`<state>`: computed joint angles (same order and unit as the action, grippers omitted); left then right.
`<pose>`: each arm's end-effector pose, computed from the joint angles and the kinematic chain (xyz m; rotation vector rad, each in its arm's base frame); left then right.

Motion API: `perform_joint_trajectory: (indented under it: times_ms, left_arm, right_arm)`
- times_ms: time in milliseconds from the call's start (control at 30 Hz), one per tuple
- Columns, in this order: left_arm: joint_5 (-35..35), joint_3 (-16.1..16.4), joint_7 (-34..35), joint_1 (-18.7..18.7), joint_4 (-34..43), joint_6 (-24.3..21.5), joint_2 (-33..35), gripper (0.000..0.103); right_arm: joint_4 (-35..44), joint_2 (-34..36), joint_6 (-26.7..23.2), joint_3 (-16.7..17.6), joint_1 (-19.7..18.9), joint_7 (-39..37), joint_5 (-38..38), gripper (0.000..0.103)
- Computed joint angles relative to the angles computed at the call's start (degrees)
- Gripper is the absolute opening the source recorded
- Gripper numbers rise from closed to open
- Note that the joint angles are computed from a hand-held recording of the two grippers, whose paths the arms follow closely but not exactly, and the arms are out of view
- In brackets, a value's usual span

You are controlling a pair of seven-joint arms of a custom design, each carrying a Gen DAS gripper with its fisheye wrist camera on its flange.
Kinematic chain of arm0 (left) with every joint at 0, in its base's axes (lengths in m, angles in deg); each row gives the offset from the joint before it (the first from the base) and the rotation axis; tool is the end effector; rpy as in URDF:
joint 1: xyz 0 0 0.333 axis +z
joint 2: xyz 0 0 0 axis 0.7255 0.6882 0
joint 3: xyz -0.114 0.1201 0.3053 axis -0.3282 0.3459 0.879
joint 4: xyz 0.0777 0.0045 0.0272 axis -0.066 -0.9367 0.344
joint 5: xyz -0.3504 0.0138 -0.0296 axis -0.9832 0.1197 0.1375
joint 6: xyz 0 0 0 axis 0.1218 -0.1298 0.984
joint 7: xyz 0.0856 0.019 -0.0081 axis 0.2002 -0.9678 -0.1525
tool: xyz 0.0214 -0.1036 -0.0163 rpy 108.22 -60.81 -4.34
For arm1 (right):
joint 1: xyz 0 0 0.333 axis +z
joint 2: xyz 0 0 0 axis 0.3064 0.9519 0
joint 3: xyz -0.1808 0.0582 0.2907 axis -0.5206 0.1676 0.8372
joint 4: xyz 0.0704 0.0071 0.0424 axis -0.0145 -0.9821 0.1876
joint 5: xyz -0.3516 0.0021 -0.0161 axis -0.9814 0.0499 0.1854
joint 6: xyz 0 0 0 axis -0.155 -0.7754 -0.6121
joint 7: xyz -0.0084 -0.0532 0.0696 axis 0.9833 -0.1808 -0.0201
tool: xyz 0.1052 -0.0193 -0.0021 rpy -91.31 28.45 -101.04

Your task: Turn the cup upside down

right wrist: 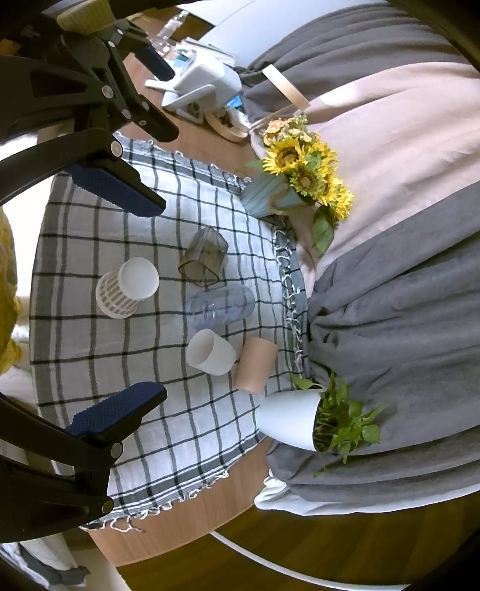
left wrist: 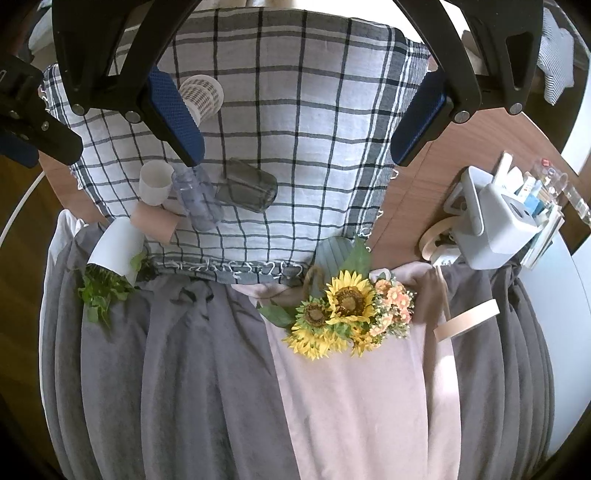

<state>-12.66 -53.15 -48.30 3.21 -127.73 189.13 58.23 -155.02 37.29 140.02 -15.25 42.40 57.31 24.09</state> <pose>0.5085 -0.5076 0.5890 -1.7732 1.5961 -0.7146 0.5102 0.2989 0.5980 -1.7154 1.7321 -0.5197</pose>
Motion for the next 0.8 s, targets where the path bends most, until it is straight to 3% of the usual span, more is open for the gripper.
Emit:
perform_joint_trajectory:
  times_ms: [800]
  left_arm:
    - [0.3, -0.1, 0.0, 1.1, -1.8, 2.2, -0.9, 0.103]
  right_arm:
    - [1.3, 0.7, -1.2, -0.2, 0.6, 0.8, -0.7, 0.091]
